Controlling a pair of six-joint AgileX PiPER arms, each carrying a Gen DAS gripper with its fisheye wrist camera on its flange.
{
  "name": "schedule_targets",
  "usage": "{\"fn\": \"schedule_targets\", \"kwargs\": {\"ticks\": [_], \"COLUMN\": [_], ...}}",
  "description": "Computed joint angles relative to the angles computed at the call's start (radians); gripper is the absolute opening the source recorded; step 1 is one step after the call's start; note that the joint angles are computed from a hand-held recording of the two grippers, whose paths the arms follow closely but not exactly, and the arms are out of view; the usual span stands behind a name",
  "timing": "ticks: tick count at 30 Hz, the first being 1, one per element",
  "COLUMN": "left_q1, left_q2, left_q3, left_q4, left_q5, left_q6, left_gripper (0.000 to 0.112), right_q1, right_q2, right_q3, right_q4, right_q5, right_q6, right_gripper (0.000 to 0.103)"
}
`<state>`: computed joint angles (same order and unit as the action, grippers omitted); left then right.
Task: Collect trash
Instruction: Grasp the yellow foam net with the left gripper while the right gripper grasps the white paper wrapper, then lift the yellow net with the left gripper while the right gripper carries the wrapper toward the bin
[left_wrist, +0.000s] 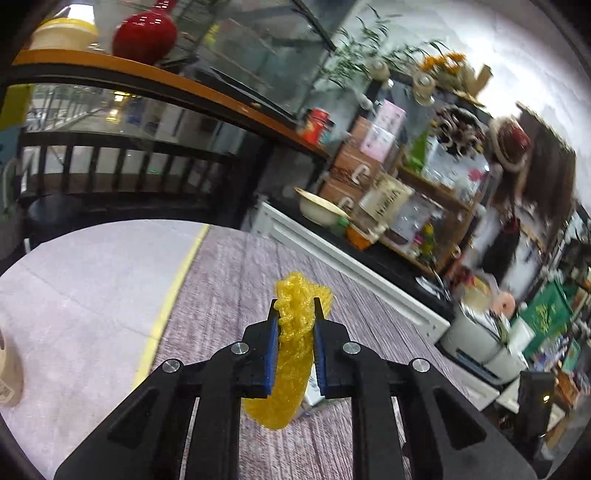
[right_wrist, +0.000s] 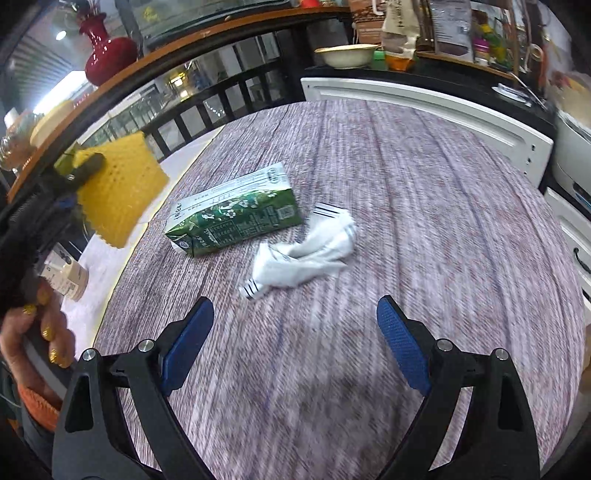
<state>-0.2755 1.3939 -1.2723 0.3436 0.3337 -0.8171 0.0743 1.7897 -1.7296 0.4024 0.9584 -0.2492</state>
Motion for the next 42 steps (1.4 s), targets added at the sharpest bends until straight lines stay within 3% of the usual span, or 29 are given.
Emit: {"fn": "schedule_targets", "kwargs": {"ticks": [3, 7, 11, 14, 16, 18, 26, 37, 42], "left_q1": [-0.010, -0.001, 0.005, 0.008, 0.009, 0.006, -0.009, -0.031, -0.047], "left_q2": [-0.008, 0.005, 0.009, 0.020, 0.023, 0.023, 0.022, 0.032, 0.033], "left_q3": [0.003, -0.019, -0.021, -0.033, -0.032, -0.032, -0.023, -0.029, -0.025], "left_q4": [0.150, 0.064, -0.027, -0.120, -0.148, -0.159, -0.153, -0.186, -0.127], "left_q5": [0.017, 0.016, 0.015, 0.023, 0.021, 0.022, 0.012, 0.010, 0.006], "left_q6": [-0.152, -0.072, 0.024, 0.119, 0.149, 0.167, 0.178, 0.237, 0.201], "left_gripper": [0.016, 0.016, 0.016, 0.016, 0.016, 0.016, 0.016, 0.016, 0.016], "right_q1": [0.048, 0.085, 0.120, 0.136, 0.141, 0.135, 0.098, -0.024, -0.138], "right_q2": [0.086, 0.167, 0.177, 0.176, 0.173, 0.168, 0.091, -0.197, -0.322], "right_q3": [-0.107, -0.212, -0.221, -0.211, -0.201, -0.194, -0.096, 0.222, 0.357], "right_q4": [-0.084, -0.150, -0.219, -0.265, -0.294, -0.288, -0.215, -0.116, -0.041], "right_q5": [0.032, 0.074, 0.055, 0.028, 0.009, 0.004, -0.045, -0.156, -0.185], "right_q6": [0.094, 0.176, 0.214, 0.233, 0.236, 0.221, 0.152, 0.010, -0.070], "right_gripper": [0.089, 0.083, 0.081, 0.064, 0.043, 0.036, 0.031, 0.031, 0.031]}}
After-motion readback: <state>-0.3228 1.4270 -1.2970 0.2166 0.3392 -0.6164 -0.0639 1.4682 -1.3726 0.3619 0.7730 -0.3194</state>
